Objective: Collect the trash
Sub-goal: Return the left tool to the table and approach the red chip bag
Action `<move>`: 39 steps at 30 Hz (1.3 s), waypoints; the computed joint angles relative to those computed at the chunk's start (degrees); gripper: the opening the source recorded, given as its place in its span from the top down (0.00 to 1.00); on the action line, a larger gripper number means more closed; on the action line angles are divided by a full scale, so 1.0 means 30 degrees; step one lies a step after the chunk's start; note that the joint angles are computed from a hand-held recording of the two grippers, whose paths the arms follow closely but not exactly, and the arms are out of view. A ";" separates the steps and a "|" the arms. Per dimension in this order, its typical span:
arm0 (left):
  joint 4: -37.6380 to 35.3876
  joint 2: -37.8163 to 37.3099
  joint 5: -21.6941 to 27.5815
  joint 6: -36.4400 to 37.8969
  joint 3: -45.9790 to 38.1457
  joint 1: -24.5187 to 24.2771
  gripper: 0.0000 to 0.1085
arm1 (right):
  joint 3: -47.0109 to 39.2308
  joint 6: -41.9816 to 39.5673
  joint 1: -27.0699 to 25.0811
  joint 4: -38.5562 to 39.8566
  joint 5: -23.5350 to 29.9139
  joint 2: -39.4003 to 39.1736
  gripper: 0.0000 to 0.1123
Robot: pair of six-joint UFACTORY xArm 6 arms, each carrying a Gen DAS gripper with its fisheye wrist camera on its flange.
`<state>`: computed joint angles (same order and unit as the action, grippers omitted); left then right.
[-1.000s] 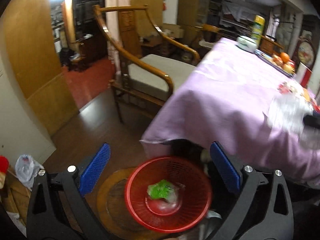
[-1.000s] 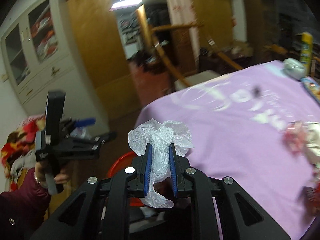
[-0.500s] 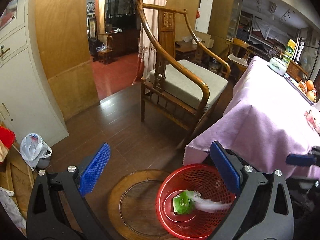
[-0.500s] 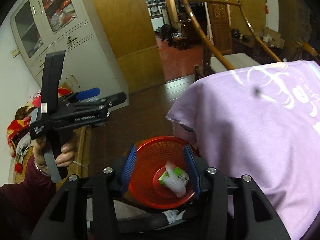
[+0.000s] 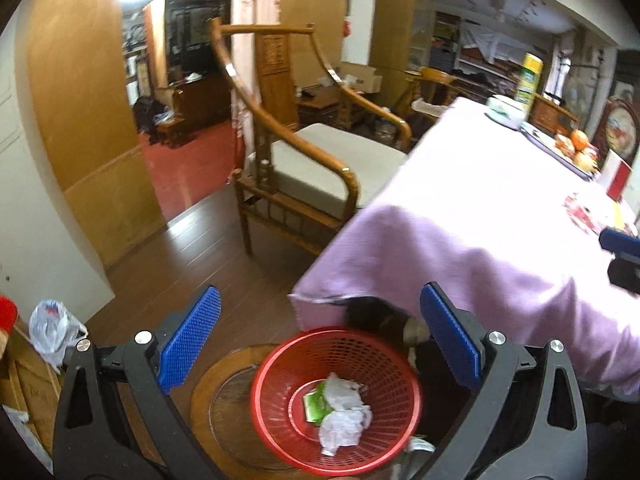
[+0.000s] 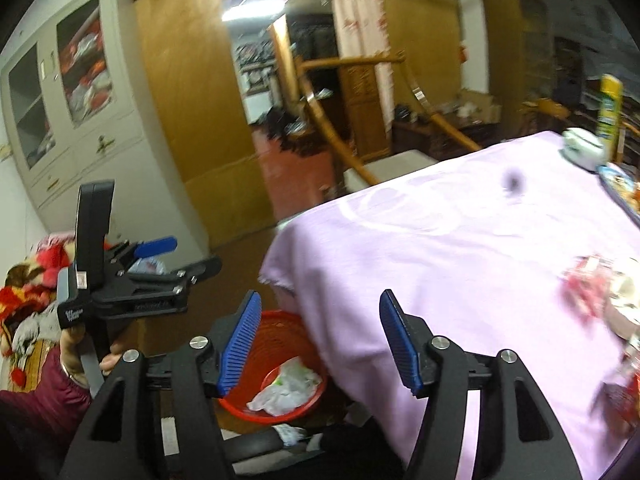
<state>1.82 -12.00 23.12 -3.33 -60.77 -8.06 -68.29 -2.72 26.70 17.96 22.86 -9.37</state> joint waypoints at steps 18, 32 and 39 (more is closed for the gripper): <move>-0.0549 0.3654 0.2242 0.0779 -0.5107 -0.7161 0.11 | 1.1880 0.5883 -0.8521 -0.4737 -0.3590 -1.1488 0.24; -0.4413 1.0905 0.5133 0.4337 -1.5135 -1.1329 0.11 | 1.3748 0.2668 -1.2968 0.0135 -0.4333 -1.1886 0.23; 0.0212 1.5819 0.7561 0.2611 -2.1729 -1.2527 0.11 | 1.3950 0.2133 -1.3286 0.0932 -0.4085 -1.2085 0.23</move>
<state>2.46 35.46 45.80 4.50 -125.96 -45.64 -26.44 3.68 -13.15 20.76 10.60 -45.62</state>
